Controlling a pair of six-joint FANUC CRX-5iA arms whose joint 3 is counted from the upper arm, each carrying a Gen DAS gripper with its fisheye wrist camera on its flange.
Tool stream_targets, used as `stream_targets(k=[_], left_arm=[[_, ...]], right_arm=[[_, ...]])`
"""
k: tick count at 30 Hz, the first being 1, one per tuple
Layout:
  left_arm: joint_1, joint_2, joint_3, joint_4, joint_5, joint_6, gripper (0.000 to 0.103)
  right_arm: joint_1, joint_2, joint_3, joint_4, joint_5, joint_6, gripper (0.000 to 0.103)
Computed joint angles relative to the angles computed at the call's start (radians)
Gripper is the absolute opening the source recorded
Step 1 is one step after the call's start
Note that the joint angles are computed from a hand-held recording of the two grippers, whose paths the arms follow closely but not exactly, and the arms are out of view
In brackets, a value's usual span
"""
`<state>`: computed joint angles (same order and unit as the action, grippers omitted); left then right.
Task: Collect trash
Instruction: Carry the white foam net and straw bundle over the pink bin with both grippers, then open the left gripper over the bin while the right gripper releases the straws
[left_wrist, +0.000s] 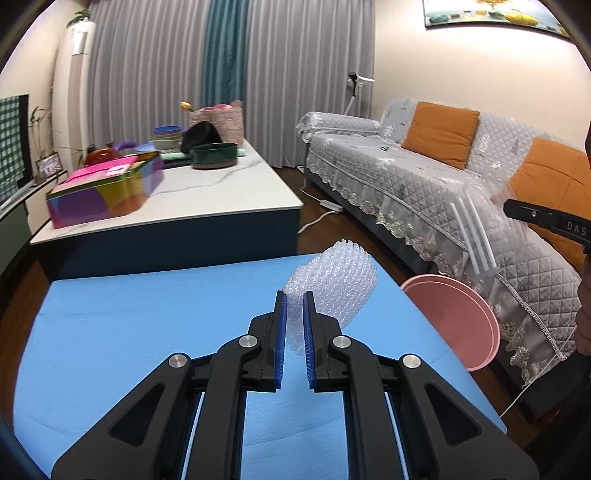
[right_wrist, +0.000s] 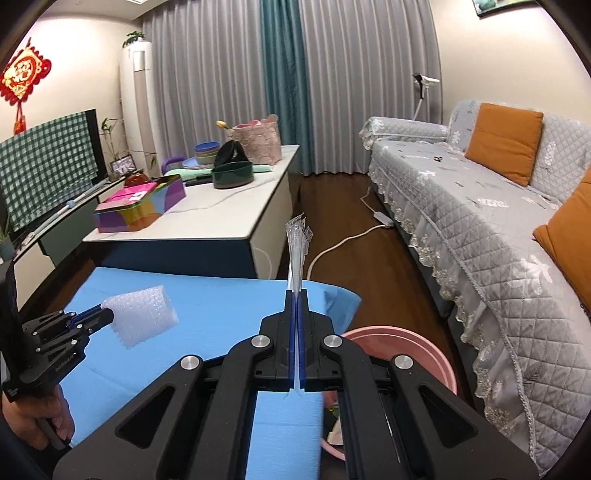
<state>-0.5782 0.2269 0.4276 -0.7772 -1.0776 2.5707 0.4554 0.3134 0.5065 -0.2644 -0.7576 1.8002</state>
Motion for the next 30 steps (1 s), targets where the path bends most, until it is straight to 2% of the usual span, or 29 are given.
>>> stream_targets(k=[19,30], left_arm=[[0.048,0.226,0.217,0.189,0.11,-0.169,0.009],[0.067,0.447,0.492,0.314,0.089,-0.352,0.009]], right_arm=[[-0.086,0.071,-0.007,0.122,0.016,-0.115,0.001],[-0.112,0.144,0.044,0.137,-0.027,-0.118,0.001]])
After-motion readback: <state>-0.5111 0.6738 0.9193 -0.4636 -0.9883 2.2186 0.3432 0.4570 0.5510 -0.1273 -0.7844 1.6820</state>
